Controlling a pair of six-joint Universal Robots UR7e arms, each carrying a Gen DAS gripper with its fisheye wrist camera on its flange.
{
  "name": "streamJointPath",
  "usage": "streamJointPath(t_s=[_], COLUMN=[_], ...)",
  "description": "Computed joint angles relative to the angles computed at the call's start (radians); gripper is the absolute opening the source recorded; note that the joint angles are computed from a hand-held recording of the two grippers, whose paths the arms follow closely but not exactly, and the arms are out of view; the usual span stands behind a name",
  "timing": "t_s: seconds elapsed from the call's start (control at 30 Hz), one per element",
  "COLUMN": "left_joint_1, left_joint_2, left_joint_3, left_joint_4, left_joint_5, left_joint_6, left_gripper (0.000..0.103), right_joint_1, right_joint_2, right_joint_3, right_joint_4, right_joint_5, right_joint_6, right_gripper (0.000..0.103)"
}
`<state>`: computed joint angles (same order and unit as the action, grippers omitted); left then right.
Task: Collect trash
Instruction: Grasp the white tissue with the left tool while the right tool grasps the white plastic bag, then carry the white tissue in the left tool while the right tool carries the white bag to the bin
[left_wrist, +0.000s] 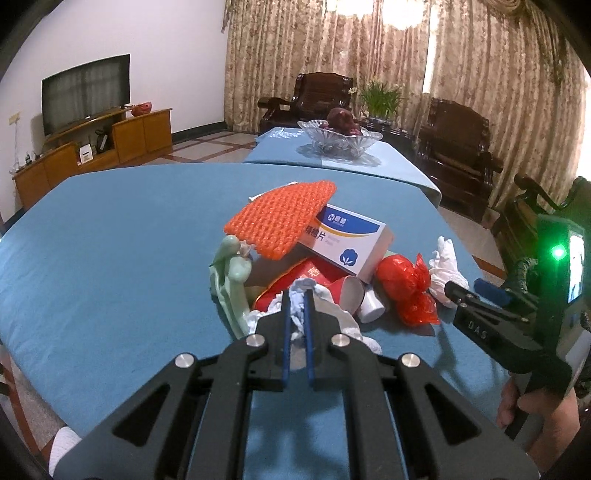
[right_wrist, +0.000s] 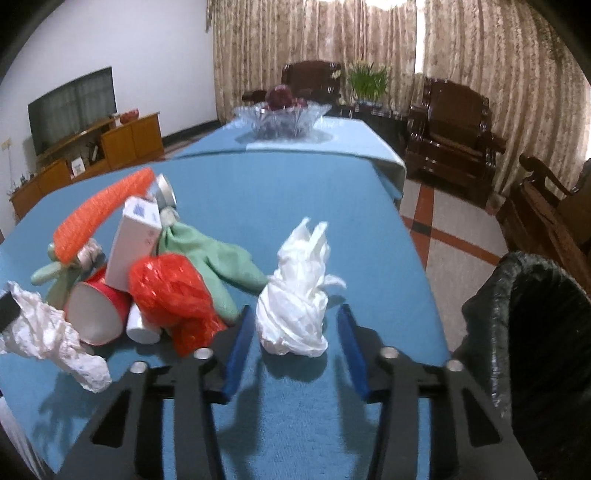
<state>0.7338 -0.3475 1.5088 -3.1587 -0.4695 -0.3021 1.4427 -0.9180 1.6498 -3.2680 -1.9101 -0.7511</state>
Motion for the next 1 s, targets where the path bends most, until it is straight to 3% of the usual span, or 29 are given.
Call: streamJointPath(t_s=[0.17,0.27,0.77,1.0], left_joint_1=[0.006,0.004,-0.049,-0.083], left_joint_2=[0.002,0.002,-0.013,-0.005], left_joint_3=[-0.010,-0.012,-0.031,-0.061], left_joint_4=[0.011,0.017,0.033,-0.002], left_joint_5=[0.000,0.001,0.028,0.031], left_joint_6=[-0.002,0.000,0.014,0.074], left_gripper=[0.005,0.005,0.005,0.005], right_joint_1=[-0.003,-0.006,0.037,0.051], right_joint_2=[0.001,-0.023,-0.186,-0.257], right_joint_3=[0.000,0.020,0.134,0.161], right_joint_4=[0.041,0.052,0.038,0.044], right_joint_5=[-0.009,0.015,0.115,0.142], right_joint_6=[-0.011,-0.005,-0.002,0.000], right_gripper=[0.018,0.013,0.012,0.012])
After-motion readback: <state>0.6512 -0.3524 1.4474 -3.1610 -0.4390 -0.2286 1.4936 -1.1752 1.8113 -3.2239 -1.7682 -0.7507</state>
